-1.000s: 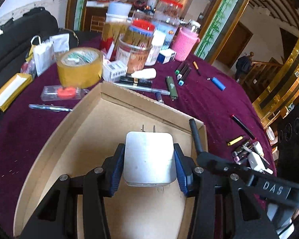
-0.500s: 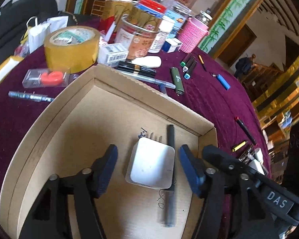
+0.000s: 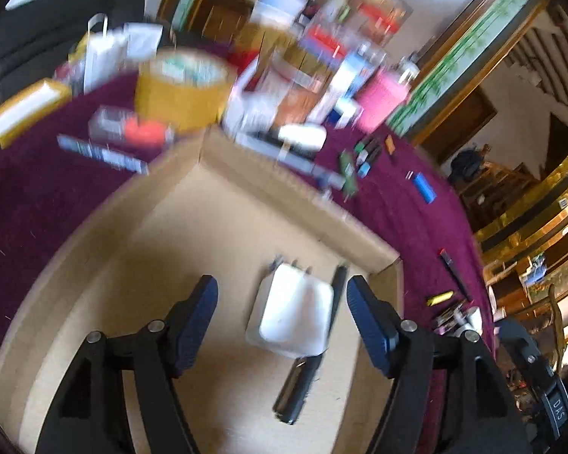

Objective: Organize rigid objects
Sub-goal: 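Release the charger and black pen into the box from both tools, then grasp a second white charger from the pile with the left tool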

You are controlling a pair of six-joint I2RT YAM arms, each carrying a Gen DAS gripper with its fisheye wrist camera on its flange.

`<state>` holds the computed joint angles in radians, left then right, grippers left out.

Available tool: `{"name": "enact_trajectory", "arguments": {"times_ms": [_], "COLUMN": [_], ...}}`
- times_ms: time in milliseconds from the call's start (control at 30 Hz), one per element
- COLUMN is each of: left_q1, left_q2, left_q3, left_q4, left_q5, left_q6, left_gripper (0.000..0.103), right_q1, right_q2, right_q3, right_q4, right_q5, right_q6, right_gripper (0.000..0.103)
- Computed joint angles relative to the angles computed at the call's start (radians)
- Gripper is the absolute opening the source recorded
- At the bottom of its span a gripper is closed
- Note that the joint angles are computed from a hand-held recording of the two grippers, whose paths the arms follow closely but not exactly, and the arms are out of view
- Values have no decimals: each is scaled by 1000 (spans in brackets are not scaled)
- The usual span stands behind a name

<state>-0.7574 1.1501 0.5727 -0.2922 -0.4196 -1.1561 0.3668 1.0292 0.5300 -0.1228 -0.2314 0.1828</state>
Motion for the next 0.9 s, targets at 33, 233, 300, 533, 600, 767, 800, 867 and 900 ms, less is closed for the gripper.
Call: {"name": "enact_trajectory", "arguments": {"times_ms": [33, 233, 300, 533, 600, 767, 800, 867, 900], "left_q1": [-45, -395, -492, -533, -516, -509, -508, -506, -506], "left_q2": [-26, 24, 106, 355, 392, 446, 455, 467, 471], "left_q3": [18, 251, 333, 483, 497, 554, 569, 586, 594], "left_q4": [-38, -268, -290, -239, -223, -266, -285, -305, -312], "left_q5": [-60, -364, -414, -311, -267, -245, -252, -260, -261], "left_q6": [-12, -107, -117, -50, -51, -82, -83, -81, -80], "left_gripper": [70, 87, 89, 89, 89, 89, 89, 89, 89], "right_q1": [-49, -520, -667, -837, -799, -626, -609, -573, -573], "right_q2": [-115, -201, 5, 447, 514, 523, 544, 571, 581], "right_q3": [-45, -99, -8, 196, 243, 227, 235, 252, 267], "right_q4": [-10, 3, -49, -145, -191, -68, -69, -96, -149], "right_q5": [16, -168, -324, -573, -640, -503, -501, -555, -613], "right_q6": [-40, -228, -296, -398, -416, -282, -287, -336, -388], "right_gripper": [67, 102, 102, 92, 92, 88, 83, 76, 74]}}
